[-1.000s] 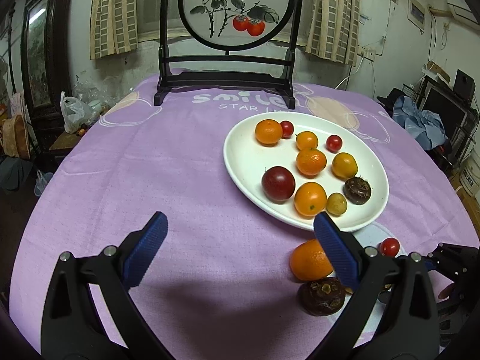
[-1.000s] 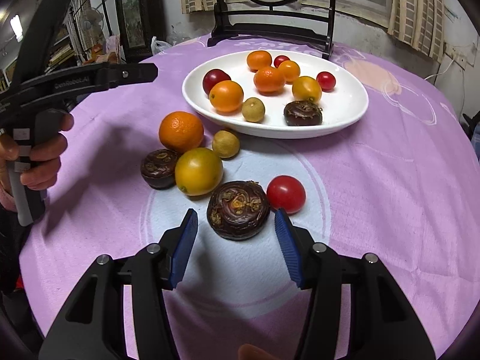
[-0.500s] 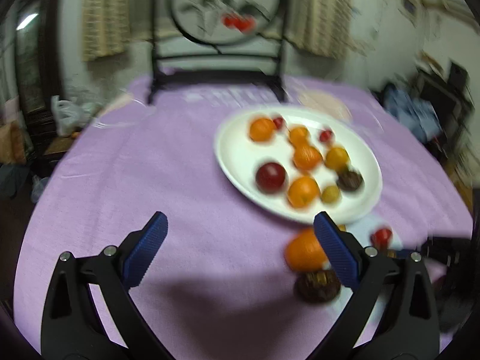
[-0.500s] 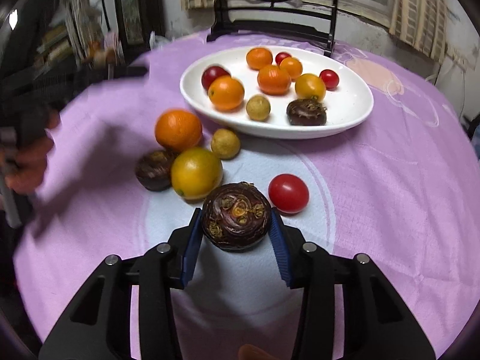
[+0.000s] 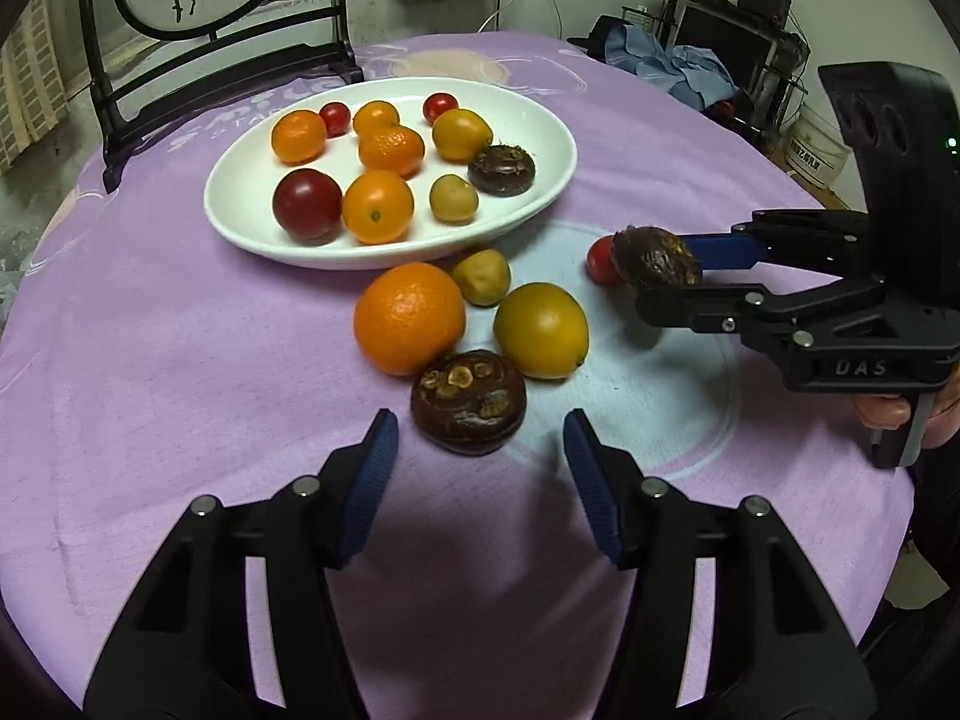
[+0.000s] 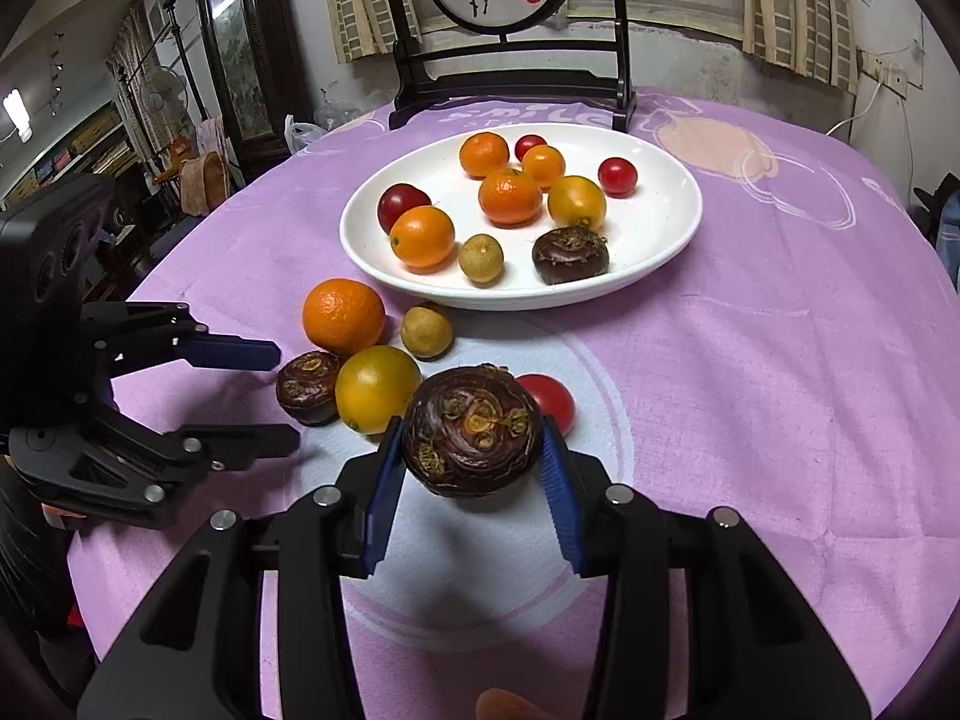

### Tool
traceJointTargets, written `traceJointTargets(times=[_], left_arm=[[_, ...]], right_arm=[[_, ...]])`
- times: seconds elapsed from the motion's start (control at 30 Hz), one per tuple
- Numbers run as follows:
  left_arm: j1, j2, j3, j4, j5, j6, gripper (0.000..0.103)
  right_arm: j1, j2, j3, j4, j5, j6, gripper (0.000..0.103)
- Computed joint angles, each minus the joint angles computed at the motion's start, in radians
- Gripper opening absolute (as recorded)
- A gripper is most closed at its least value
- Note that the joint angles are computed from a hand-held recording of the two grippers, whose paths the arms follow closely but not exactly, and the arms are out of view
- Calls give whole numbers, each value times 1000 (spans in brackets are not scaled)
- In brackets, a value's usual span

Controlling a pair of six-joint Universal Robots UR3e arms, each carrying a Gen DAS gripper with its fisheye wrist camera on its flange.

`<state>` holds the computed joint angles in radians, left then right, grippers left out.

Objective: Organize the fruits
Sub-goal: 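Grasp a dark brown wrinkled fruit with the right tool while the left tool grasps another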

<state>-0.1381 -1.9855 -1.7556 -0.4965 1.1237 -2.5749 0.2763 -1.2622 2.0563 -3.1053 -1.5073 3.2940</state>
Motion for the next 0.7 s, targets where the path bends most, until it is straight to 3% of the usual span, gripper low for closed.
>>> traceJointTargets(times=[0.17,0.3,0.47,0.57,0.7], left_arm=[[-29,-26,-5,69,41,-40,54],[-57,-73,59,51,79,-65,45],[-66,-86,64,65,96,-71,43],[-47,-63,48,38,71,-65,43],[18,22,-50,62,-48,-59,43]], right_arm=[[5,0,-1,3,-3,-3,44],[11,2,-5,4,-13,-3,44],[16,2,-6,6,-19,-9,44],[16,-3,1,0,-15,-13,44],[13,-6,14,-28,37,-38,44]])
